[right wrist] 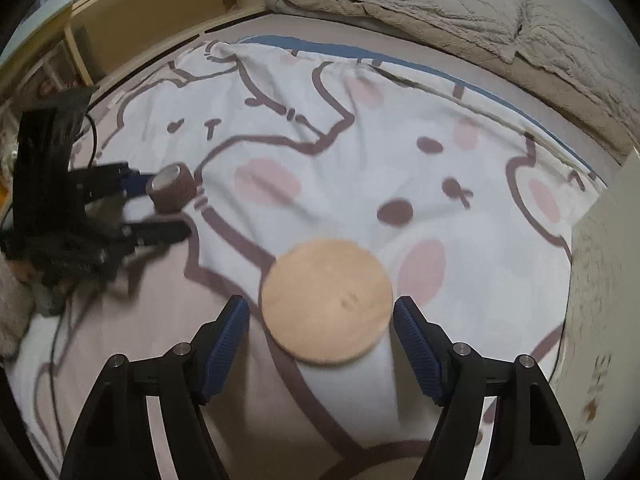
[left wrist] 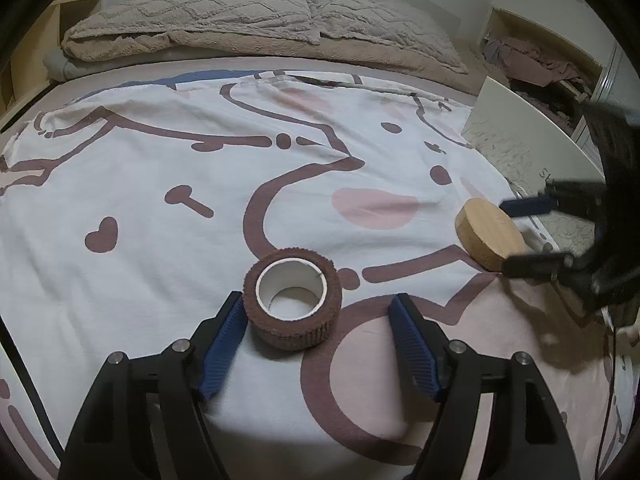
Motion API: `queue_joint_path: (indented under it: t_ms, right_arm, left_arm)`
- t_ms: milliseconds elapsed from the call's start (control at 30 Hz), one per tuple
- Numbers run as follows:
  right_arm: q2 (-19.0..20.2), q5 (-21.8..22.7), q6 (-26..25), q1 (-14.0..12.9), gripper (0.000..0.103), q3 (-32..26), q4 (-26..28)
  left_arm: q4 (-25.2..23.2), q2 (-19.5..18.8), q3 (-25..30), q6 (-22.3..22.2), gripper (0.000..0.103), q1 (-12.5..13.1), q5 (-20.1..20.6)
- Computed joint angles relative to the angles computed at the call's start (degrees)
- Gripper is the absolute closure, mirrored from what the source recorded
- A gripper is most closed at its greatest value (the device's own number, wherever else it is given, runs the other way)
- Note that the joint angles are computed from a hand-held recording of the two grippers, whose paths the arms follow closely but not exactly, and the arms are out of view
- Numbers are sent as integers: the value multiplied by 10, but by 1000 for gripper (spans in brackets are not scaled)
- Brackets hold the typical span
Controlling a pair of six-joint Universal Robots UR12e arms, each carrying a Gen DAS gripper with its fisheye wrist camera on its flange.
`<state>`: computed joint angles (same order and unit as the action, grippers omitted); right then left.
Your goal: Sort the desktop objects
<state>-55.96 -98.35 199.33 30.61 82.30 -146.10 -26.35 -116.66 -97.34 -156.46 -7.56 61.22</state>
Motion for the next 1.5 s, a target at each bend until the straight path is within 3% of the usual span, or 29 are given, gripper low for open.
queue_joint_path:
  t_ms: [133, 333, 533, 600, 933, 1067, 1167, 1367, 1500]
  right_arm:
    - [2, -34, 9, 4, 28, 11, -48]
    - [12, -42, 6, 7, 28, 4, -42]
    - [14, -46, 16, 6, 12, 8, -51]
    - [14, -46, 24, 5, 0, 8, -44]
    - [17, -51, 24, 5, 0, 4, -31]
    - [18, -54, 24, 6, 0, 4, -30]
    - [18, -52, 25, 6, 0, 4, -30]
    - [13, -48, 29, 5, 0, 13, -49]
    - [9, -48, 22, 6, 18, 22, -73]
  left_arm:
    - [-1, 0, 0, 0, 29, 0, -1]
    - [-3, 0, 1, -3, 29, 3, -10]
    - [-10, -2, 3, -10, 28, 8, -30]
    - [-15, -3, 4, -15, 28, 11, -43]
    - [-15, -5, 8, -38, 29, 12, -48]
    - [2, -5, 6, -54, 41, 9, -26]
    - [7, -6, 6, -73, 47, 13, -32]
    - [14, -6, 3, -79, 51, 14, -33]
    - [17, -6, 2, -85, 55, 17, -35]
